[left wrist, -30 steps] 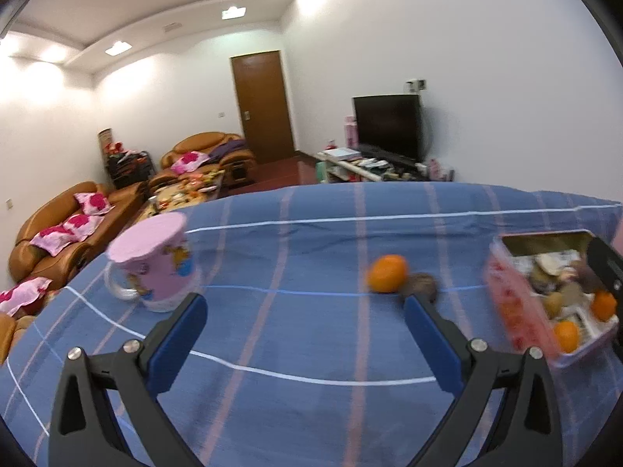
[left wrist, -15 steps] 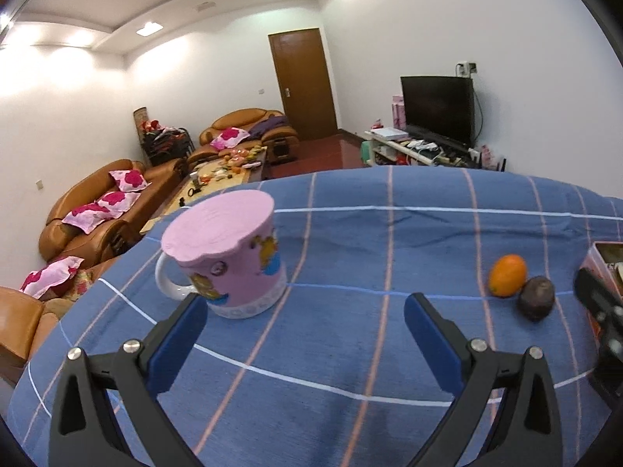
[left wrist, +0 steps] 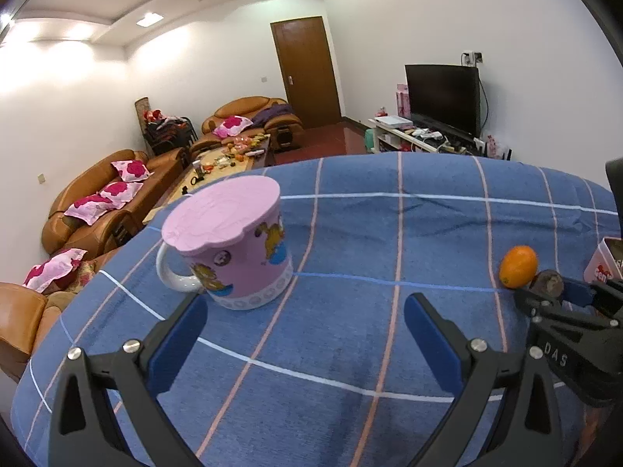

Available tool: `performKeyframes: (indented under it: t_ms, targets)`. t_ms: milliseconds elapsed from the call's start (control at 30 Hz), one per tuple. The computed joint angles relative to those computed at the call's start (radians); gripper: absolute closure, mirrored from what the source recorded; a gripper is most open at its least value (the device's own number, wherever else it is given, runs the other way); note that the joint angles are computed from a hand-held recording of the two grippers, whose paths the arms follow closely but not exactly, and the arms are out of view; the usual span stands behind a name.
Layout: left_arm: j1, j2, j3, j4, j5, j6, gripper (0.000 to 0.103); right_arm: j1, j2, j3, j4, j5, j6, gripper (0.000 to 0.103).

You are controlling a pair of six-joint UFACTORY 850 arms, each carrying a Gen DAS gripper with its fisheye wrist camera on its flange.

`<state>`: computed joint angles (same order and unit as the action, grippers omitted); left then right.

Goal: Organize fruits
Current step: 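Move both open tools toward the orange and dark fruit on the bedspread, then grasp the dark round fruit with right tool while left grasps the orange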

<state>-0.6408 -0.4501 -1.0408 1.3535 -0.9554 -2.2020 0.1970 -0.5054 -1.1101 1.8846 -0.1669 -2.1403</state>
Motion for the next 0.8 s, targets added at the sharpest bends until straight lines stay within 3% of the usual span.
performKeyframes:
  t_ms: [133,200,333,467,600,700,800]
  targets:
    - [-0.002,0.001,0.001,0.004,0.005,0.005,0.0,-0.004,0.004,0.008,0.057,-0.019,-0.064,0.063]
    - [-0.005,0.005,0.006,0.023,0.003,-0.004,0.0,-0.016,0.032,0.044,0.241,-0.068,-0.239,0.064]
    - [-0.007,0.015,0.018,0.08,0.027,-0.031,0.0,-0.075,0.148,0.209,0.66,-0.331,-0.628,0.064]
    - [-0.002,0.034,0.037,0.19,0.107,-0.093,0.0,-0.101,0.202,0.297,0.911,-0.467,-0.833,0.064]
    - [0.013,0.02,0.005,0.272,0.245,-0.139,0.005,-0.129,0.22,0.323,0.945,-0.513,-0.844,0.064]
    - [0.029,-0.016,-0.068,0.258,0.339,-0.065,0.019,-0.146,0.223,0.321,0.95,-0.531,-0.825,0.063]
    - [0.034,-0.071,-0.16,0.222,0.376,0.02,0.019,-0.156,0.228,0.326,0.959,-0.547,-0.823,0.063]
